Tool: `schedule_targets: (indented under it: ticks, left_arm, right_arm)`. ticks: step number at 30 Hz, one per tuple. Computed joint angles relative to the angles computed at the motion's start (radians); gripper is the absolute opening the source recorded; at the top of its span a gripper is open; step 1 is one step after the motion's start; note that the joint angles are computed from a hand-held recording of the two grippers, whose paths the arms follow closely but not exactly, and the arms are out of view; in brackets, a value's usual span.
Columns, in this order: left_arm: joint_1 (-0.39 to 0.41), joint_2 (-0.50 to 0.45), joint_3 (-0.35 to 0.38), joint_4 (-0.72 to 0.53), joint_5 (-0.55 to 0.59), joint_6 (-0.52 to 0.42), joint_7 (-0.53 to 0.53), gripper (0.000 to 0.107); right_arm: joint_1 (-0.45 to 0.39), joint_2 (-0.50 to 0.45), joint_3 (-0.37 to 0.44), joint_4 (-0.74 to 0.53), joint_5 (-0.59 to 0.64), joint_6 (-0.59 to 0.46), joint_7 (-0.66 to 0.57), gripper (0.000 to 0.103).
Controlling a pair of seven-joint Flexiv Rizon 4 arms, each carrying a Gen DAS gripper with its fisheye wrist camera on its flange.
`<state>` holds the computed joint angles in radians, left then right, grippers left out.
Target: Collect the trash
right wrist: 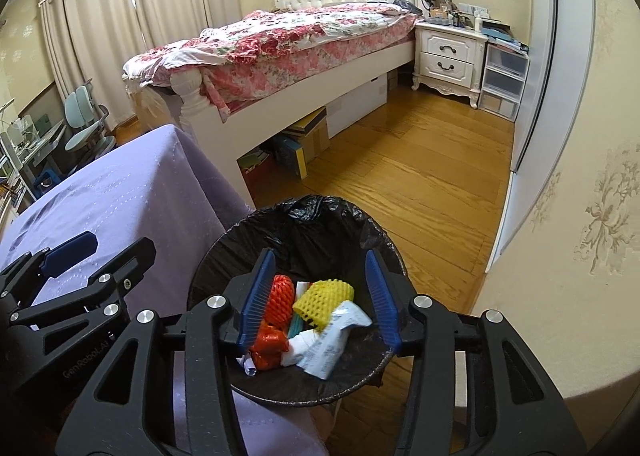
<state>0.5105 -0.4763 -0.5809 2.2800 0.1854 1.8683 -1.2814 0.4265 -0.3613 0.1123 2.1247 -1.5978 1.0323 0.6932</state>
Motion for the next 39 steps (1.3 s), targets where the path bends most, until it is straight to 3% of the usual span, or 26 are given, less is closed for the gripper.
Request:
schedule_targets:
  ticks: [15, 27, 34, 39]
  left_arm:
    - [0.029, 0.062, 0.035, 0.042, 0.031, 0.050, -0.069, 0.081]
    - [0.107, 0.127, 0.039, 0.082, 0.133, 0.101, -0.168, 0.085]
    - [0.218, 0.172, -0.027, 0.116, 0.201, 0.111, -0.236, 0.086]
    - [0.371, 0.207, -0.153, 0.151, 0.254, 0.117, -0.284, 0.086]
  right_arm:
    - [0.033, 0.036, 0.018, 0.025, 0.054, -0.090, -0.025, 0.074]
    - [0.082, 0.071, 0.043, 0.036, 0.090, -0.192, -0.043, 0.089]
    - [0.108, 0.094, 0.061, 0.040, 0.105, -0.230, -0.047, 0.092]
    - [0.131, 0.112, 0.078, 0.045, 0.132, -0.257, -0.048, 0.093]
